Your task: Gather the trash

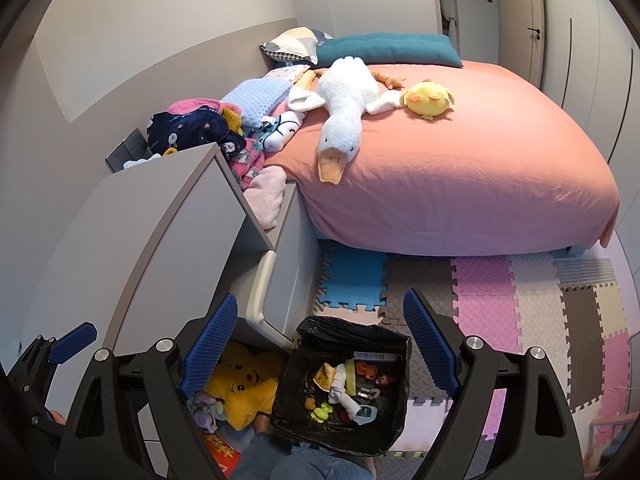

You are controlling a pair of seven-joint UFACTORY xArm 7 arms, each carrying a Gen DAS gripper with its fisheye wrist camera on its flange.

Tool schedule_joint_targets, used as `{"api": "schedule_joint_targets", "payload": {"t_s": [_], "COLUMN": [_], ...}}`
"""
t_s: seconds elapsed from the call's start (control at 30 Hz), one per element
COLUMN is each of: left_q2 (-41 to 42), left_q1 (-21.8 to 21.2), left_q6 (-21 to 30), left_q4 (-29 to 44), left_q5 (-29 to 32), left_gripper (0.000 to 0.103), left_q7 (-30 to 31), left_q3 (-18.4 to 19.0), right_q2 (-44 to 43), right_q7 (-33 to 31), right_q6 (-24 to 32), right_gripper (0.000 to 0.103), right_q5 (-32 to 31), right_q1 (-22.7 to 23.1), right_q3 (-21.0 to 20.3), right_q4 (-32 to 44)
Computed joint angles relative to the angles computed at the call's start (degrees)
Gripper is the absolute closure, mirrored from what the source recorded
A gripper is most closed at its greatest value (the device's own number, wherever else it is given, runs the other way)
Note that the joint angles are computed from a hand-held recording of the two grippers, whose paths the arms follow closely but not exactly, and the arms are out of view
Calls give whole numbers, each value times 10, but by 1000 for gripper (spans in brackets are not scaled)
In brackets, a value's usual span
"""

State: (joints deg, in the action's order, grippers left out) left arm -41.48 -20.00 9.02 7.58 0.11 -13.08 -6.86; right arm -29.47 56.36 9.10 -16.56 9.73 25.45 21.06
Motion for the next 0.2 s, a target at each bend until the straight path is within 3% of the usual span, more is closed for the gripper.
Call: {"api": "schedule_joint_targets", "payload": {"t_s": [0.2], "left_q2": [6], "left_q1": [-6], "left_q6": [3], "left_q4": [1], "left_q5": [-4], "left_gripper": [7], "left_q7": [2], "left_q3": [7], "right_q2": [-13], "right_q7": [-12], "right_q6": [-5], "right_gripper": [18], "right_q5": [10], "right_q1": [12], "right_q3": [-15], "right_q4": [-20]}}
